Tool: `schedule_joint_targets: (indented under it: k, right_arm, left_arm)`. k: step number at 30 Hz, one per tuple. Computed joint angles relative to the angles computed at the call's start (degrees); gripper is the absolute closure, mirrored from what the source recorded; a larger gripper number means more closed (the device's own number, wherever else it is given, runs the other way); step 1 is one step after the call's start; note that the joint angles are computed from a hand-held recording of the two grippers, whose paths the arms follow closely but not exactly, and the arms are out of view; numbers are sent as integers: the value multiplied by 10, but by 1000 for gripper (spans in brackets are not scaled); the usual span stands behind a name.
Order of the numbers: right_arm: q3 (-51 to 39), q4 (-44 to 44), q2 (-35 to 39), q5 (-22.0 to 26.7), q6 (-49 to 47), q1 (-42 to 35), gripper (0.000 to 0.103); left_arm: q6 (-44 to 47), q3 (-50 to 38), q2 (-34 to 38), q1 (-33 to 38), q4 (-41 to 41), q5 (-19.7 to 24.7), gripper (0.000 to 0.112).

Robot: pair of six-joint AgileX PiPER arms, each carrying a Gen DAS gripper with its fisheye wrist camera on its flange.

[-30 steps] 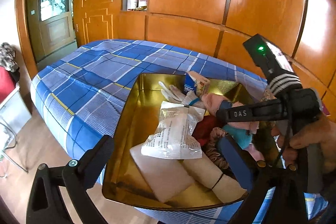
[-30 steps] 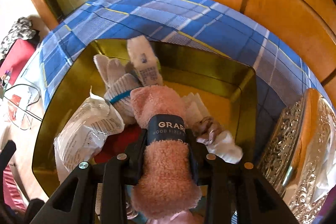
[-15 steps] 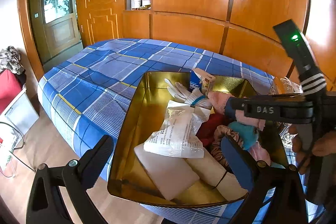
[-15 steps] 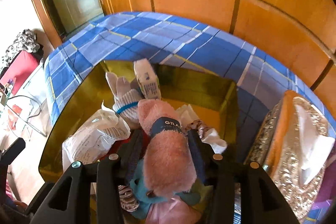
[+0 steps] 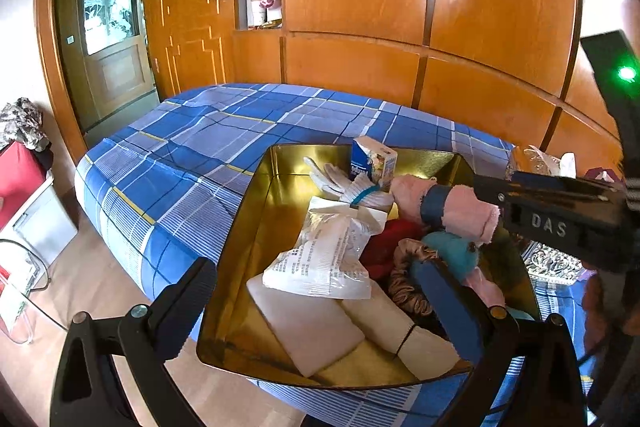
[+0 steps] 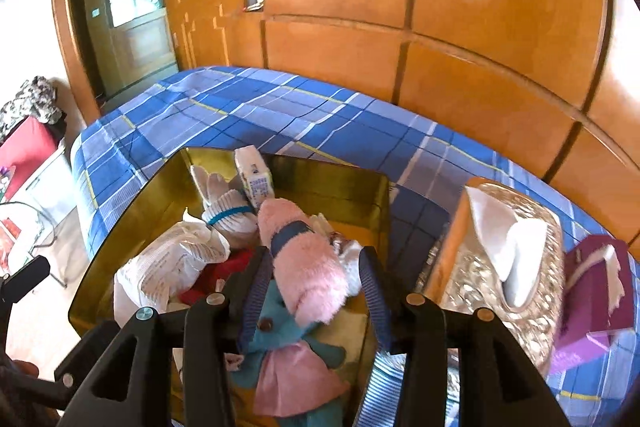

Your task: Organize soft objects

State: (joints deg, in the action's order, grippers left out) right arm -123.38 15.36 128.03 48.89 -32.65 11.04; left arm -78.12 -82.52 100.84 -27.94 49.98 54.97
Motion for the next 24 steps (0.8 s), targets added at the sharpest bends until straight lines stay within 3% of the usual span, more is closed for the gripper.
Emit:
schedule_joint_targets:
  k: [6,10,17,24]
  right_arm:
    - [225,43,-118,-173,-39,-21,58]
    - [324,44,-166,-266,-40,-32,58]
    - [376,100,-186,-307,-93,-57,58]
    - [406,172,-203,-317,-169,-75,58]
  left_arm:
    - [-16,-10,6,-15,12,14,10]
    - [-25,-26,15,-30,16,35,10]
    - [-45,-57,33,-59,43,69,10]
    - [-52,-86,55,-81,77,106,10]
